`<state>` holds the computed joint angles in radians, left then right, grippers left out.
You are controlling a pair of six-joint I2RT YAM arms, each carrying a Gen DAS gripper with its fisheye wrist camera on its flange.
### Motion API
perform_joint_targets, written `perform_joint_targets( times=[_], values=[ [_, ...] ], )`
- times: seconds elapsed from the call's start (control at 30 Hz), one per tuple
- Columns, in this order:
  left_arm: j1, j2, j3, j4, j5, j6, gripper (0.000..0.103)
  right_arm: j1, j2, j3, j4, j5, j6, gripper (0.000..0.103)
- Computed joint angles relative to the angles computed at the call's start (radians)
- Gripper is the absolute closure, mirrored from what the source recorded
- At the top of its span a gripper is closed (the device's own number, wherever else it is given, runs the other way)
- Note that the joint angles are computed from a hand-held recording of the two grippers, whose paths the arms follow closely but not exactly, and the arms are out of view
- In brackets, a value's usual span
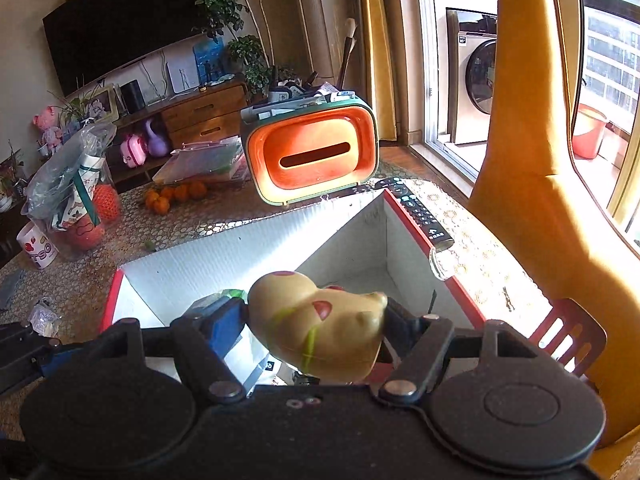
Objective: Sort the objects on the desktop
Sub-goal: 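Carry the duck toy and bunny item with both tools over the red box, then open the right tool to drop the duck while the left tool releases the bunny item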
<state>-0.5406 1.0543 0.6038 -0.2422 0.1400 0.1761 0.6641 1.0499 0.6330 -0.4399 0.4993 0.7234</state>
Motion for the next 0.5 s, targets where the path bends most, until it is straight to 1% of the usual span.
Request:
perform_joint_targets(
  times=[0.17, 0.27, 0.33, 0.43, 0.5],
  values=[
    [-0.051, 0.116, 0.036, 0.052, -0.050, 0.003, 0.056, -0.115, 0.084, 0.007, 0.061, -0.089, -0.077, 0.030],
    [-0.048, 0.180, 0.063, 0.065, -0.057, -0.002, 0.056, -0.168, 0.127, 0.011, 0.095, -0.123, -0.116, 0.030],
    [-0.049, 0.219, 0.081, 0.071, -0.064, 0.007, 0.056, -0.204, 0.143, 0.010, 0.115, -0.167, -0.141, 0.030],
    [-0.051, 0.291, 0.118, 0.074, -0.081, 0.019, 0.056, -0.238, 0.191, 0.029, 0.112, -0.199, -0.172, 0.030],
    [-0.048, 0.338, 0.145, 0.068, -0.091, 0.027, 0.056, -0.240, 0.220, 0.043, 0.106, -0.187, -0.196, 0.030]
  ],
)
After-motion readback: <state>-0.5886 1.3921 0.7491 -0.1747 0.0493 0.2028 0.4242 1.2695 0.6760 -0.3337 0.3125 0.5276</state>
